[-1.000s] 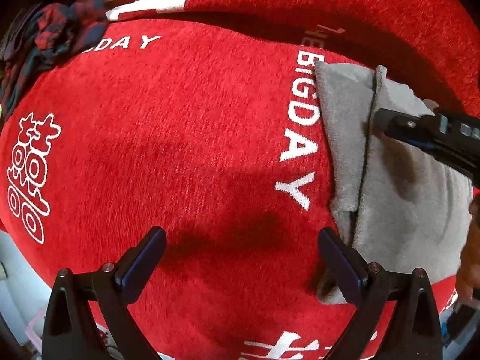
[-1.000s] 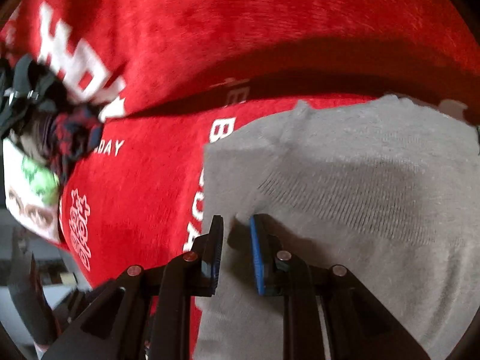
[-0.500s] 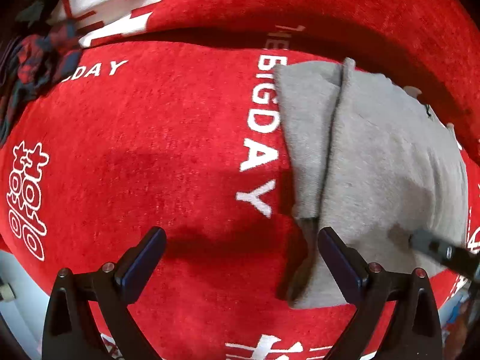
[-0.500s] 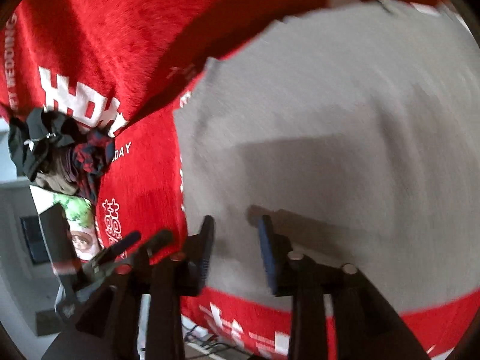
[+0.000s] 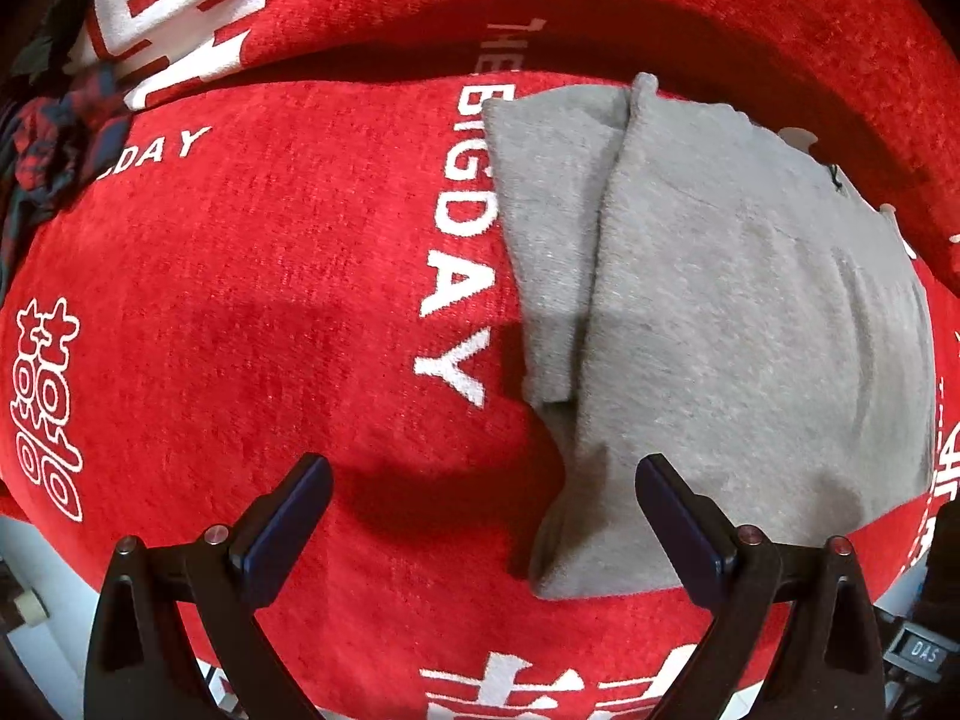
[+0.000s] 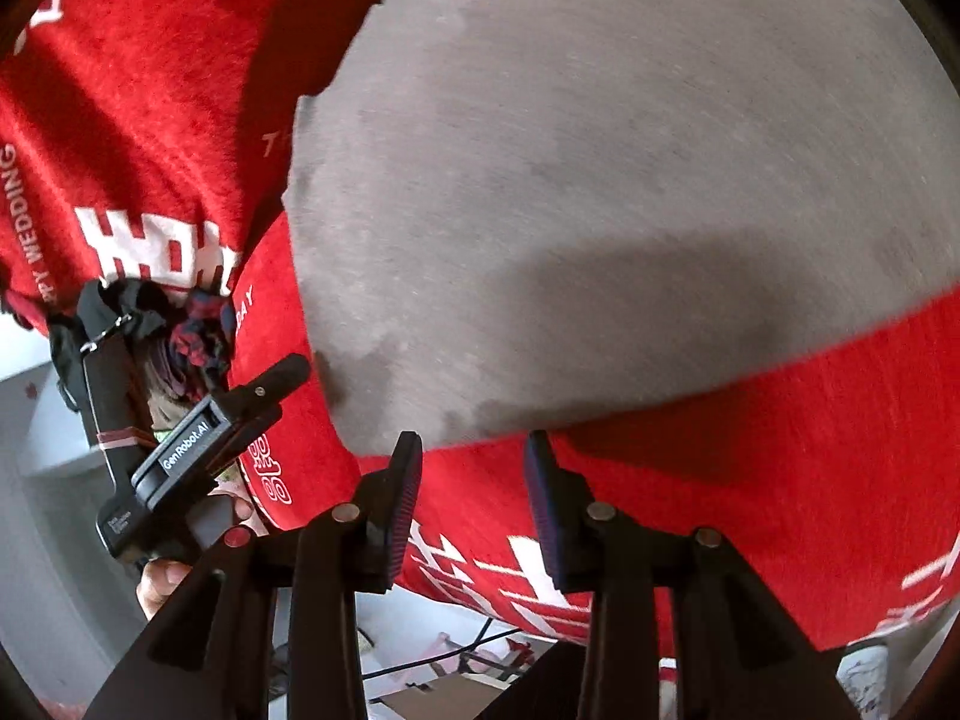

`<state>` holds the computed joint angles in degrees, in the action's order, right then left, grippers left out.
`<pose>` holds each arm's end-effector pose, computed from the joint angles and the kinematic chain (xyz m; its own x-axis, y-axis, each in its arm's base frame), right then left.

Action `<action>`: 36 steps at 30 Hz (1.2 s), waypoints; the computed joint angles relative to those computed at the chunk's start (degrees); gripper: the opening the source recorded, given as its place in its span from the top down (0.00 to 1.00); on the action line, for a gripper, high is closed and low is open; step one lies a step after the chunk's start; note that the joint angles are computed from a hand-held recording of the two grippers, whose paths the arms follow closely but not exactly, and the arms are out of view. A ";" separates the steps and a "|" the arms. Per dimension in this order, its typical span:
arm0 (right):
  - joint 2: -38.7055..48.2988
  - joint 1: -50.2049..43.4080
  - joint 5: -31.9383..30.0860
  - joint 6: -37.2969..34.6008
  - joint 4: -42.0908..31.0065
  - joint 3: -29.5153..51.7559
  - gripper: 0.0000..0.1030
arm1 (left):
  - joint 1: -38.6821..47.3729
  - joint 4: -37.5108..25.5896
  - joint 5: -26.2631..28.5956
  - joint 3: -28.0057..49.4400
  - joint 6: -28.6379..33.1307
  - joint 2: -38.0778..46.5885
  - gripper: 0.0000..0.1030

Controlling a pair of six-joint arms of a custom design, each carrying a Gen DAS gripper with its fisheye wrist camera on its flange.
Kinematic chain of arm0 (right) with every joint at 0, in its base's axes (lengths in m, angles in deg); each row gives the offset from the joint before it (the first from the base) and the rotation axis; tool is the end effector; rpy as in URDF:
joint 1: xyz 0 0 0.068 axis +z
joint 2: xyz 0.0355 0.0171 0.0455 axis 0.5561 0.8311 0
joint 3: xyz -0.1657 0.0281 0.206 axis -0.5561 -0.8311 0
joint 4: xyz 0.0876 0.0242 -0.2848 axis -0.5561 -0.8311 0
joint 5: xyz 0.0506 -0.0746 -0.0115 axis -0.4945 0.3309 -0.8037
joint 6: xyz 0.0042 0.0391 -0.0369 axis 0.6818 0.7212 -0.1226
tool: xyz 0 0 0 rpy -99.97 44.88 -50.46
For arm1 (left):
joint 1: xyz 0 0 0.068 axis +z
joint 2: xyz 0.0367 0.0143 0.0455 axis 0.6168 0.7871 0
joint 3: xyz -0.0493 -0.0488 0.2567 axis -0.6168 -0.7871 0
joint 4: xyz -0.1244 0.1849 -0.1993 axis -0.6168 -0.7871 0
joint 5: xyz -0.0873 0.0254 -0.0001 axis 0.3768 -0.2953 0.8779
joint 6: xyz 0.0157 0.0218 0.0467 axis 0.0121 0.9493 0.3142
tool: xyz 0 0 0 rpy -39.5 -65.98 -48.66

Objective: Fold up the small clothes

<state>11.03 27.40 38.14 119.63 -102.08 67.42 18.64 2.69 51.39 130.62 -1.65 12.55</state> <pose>0.1940 0.0015 0.1365 -0.7658 0.5713 0.2954 0.6189 0.5298 0.5799 0.3268 -0.1169 0.1632 -0.9803 0.1951 -0.0313 0.1964 0.9794 -0.0467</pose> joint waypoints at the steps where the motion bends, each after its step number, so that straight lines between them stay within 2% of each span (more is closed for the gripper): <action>1: -0.58 -0.23 -0.13 0.36 0.12 -0.46 0.62 | -0.23 -0.12 -0.03 -0.11 -0.23 -0.24 0.02; 4: -1.89 -0.71 -0.07 1.79 0.62 -1.56 0.58 | -0.82 -0.31 0.42 -0.39 -0.58 -1.06 0.02; 14: -3.58 -3.88 -1.70 -0.04 -0.90 -4.09 0.58 | -0.95 -2.08 2.97 1.87 -1.34 -0.62 0.02; 22: -2.17 -4.49 -1.85 -0.92 -1.78 -3.32 0.58 | 0.72 -2.64 5.45 3.98 0.59 1.86 0.02; 30: -2.76 -3.93 -2.19 0.11 -1.05 -3.88 0.58 | 1.60 1.51 7.70 2.40 0.49 0.12 0.02; 36: -5.48 -3.02 -2.38 2.11 -0.35 -5.02 0.57 | 3.62 1.14 8.38 4.81 0.65 2.64 0.02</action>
